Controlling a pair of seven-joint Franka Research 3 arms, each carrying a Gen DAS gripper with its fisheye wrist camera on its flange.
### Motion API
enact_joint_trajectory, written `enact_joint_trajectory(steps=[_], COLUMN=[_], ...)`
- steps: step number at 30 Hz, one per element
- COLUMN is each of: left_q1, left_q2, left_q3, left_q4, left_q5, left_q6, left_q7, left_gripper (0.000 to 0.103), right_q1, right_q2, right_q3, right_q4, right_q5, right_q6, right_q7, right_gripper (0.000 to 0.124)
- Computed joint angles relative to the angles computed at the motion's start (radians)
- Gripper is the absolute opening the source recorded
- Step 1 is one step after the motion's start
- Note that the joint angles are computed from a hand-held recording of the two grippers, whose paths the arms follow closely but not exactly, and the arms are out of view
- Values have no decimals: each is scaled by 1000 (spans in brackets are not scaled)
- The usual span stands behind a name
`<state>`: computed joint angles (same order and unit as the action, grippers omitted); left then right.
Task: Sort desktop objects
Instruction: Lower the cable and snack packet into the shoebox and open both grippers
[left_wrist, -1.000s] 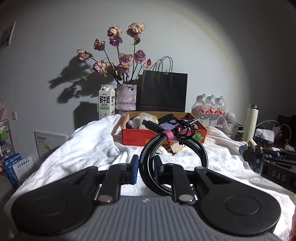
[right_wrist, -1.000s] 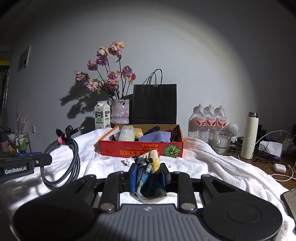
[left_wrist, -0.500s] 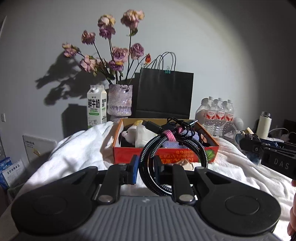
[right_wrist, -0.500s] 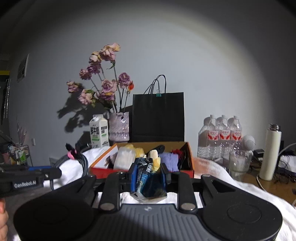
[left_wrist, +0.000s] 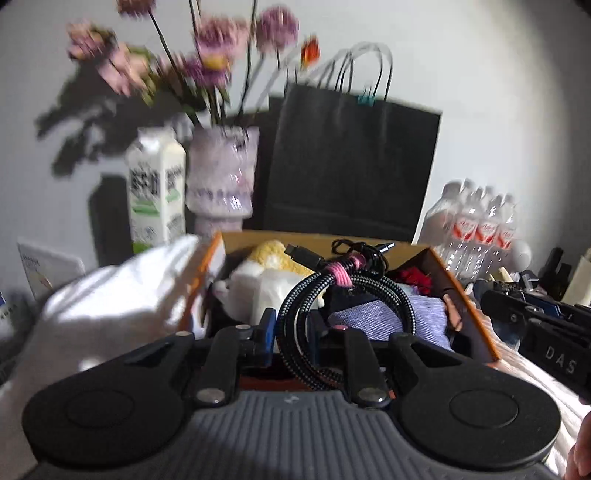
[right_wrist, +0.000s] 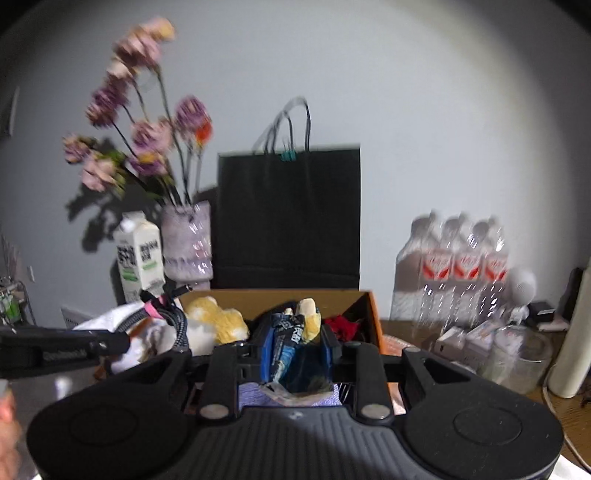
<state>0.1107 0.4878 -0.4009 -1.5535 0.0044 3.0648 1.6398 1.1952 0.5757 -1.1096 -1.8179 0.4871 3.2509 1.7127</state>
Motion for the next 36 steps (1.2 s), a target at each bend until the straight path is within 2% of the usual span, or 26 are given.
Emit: enact_joint_trajectory(steps=[2, 4, 6, 9, 12, 14, 15, 16, 17, 19, 21, 23, 28, 30, 34, 36], left_q1=[-76, -117, -171, -217, -243, -247, -246, -244, -238, -232, -228, -239, -268, -273, -278, -275], left_q2=[60, 125, 186, 268, 322, 353, 355, 349, 344, 331, 313, 292, 228, 201, 159, 120], left_q3=[78, 109, 166, 206, 229, 220, 213, 211, 204, 199, 202, 231, 312, 328, 342, 344], left_q4=[104, 217, 329, 474, 559, 624, 633, 623, 613, 598, 582, 566, 506, 478, 448, 386], left_q5=[40, 58, 81, 120, 149, 150, 146, 143, 138, 131, 131, 143, 210, 246, 306, 334], left_q6=[-53, -126, -200, -302, -327, -375, -383, -369, -350, -328, -316, -318, -319, -328, -397, -373], left_q7=[-41, -63, -114, -128, -129, -108, -95, -88, -76, -63, -56, -90, -229, -262, -301, -323], left_gripper=[18, 18, 18, 18, 20, 22, 24, 30, 43, 61, 63, 83, 103, 103, 103, 103], right_q1=[-127, -244, -336, -449, -539, -581, -593, -603, -614, -618, -621, -614, -573, -550, -516, -504], right_q2=[-10, -5, 18, 50, 96, 125, 133, 133, 127, 112, 96, 78, 21, -7, -60, -87], right_q3=[105, 203, 276, 372, 439, 466, 476, 489, 507, 517, 523, 516, 480, 466, 450, 450], right_q4=[93, 185, 273, 386, 497, 564, 583, 590, 589, 569, 554, 538, 475, 441, 394, 371], right_q5=[-23, -42, -58, -66, -76, -90, -100, -108, -114, -139, -164, -203, -325, -378, -480, -530], right_q6=[-86, -167, -244, -347, -440, -508, -526, -529, -524, -501, -493, -495, -497, -489, -490, -486], right_q7=[6, 8, 9, 12, 38, 72, 88, 97, 95, 116, 145, 180, 268, 303, 362, 387], right_gripper=[25, 25, 25, 26, 29, 36, 38, 45, 52, 58, 60, 60, 63, 64, 71, 73])
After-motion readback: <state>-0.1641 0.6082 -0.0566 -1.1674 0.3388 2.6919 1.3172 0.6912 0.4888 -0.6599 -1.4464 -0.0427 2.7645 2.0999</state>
